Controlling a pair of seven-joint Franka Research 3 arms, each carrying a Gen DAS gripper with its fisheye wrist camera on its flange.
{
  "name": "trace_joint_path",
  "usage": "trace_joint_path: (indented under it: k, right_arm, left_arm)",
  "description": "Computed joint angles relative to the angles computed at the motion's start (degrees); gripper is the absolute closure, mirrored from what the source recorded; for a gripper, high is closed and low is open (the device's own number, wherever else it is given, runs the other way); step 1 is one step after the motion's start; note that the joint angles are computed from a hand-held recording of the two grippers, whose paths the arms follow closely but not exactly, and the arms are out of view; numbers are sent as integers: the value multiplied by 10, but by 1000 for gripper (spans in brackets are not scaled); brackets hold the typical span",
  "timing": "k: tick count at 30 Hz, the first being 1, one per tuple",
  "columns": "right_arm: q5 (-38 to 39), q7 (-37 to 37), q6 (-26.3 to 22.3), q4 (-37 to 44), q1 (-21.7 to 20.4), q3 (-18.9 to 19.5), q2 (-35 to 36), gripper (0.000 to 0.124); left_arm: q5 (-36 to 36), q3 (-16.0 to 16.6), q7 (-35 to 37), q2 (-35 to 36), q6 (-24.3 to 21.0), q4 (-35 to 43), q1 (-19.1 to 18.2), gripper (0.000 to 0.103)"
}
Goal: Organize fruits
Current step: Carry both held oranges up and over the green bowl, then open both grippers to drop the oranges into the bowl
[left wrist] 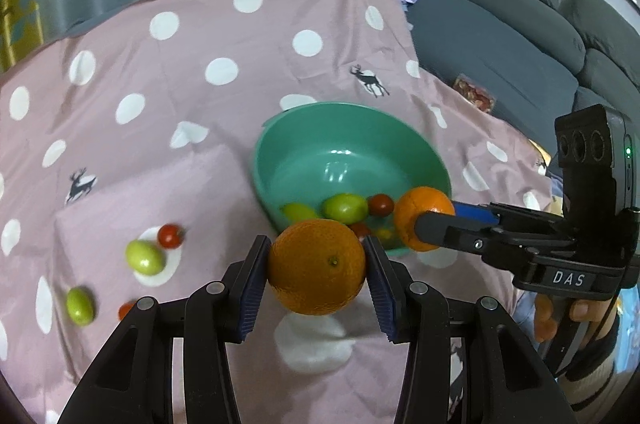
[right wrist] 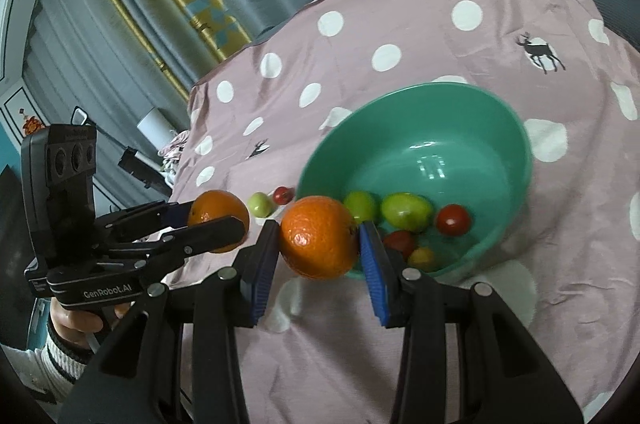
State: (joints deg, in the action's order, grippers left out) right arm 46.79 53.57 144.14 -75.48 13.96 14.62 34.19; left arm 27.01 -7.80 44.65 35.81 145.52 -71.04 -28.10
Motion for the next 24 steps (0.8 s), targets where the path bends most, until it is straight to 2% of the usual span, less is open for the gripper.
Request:
trace_joint_path:
  k: [8, 24]
  right_arm:
    - [-28, 26, 11, 20, 4, -13, 18, 83]
    - [-115, 91, 15, 69, 20, -27, 60, 83]
  left_arm:
    - [-30, -6, 63, 80, -41, 123, -5, 56]
    - [-88, 15, 142, 213, -143, 337, -28, 56]
